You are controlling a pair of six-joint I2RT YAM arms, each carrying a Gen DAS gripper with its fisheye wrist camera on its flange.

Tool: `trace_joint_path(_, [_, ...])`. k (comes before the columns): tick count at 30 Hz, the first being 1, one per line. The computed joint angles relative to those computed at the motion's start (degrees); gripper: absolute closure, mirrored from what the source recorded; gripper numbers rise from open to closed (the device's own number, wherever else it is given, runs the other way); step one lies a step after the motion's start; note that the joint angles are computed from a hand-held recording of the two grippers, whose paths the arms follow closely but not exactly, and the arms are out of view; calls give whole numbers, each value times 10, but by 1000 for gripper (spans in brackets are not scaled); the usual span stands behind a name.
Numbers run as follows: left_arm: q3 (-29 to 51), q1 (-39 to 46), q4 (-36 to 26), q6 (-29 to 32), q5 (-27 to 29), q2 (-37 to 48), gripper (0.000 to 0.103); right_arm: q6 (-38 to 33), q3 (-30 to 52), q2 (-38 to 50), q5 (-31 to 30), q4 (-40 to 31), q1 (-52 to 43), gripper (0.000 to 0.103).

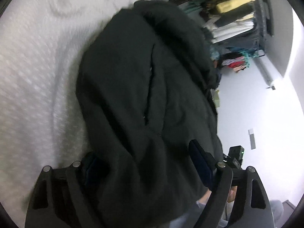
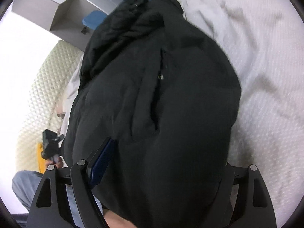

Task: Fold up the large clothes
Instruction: 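Move both tools to the jacket hem and close on it, then lift the hem with both tools and fold it over toward the collar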

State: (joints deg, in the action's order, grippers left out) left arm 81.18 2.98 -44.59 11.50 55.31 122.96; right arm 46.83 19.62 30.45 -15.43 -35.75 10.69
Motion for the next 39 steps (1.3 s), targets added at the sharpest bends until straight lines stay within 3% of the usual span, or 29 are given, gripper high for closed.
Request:
trace_joint_path(2, [-10,-13,17,-23,15,-4,20,9,-8,0,-1,12,15,22])
trace_joint_path(5, [-29,-29,50,-60,10,-24,35,9,7,11,-4,25,32,32])
trace_joint_path(7, [-34,-35,61,-88,7,-32,50,10,26,9,7,18,50,58])
trace_joint_path(9, [-27,-37,58,-114,7,-39,69,-4,56,22,26,-2,55,75])
trace_joint_path(10, [-25,-38,59,-126,7,-48,74,-10,69,28,30,-3,56,84])
trace_joint_path(12, [-28,-34,49,-123,-8,-73,88,-12,102,28,52,-16,74,90])
trace_joint_path(17, [-60,-23,40,-121,-44,-146,97,-26,169,16,105,-42,108,95])
trace_joint_path(28, [-47,72,-55,-93,34,-270,101,0,264,-34,199,-90,170,98])
trace_joint_path(32, [16,109,-151,-39,72,-282,101,16,306,-39,265,-112,239,98])
trace_joint_path(34, [48,129,-202,-3,87,-285,101,10,355,-18,353,-144,329,98])
trace_joint_path(39, [154,185,-381,118,127,-256,101,17,422,15,411,-153,392,98])
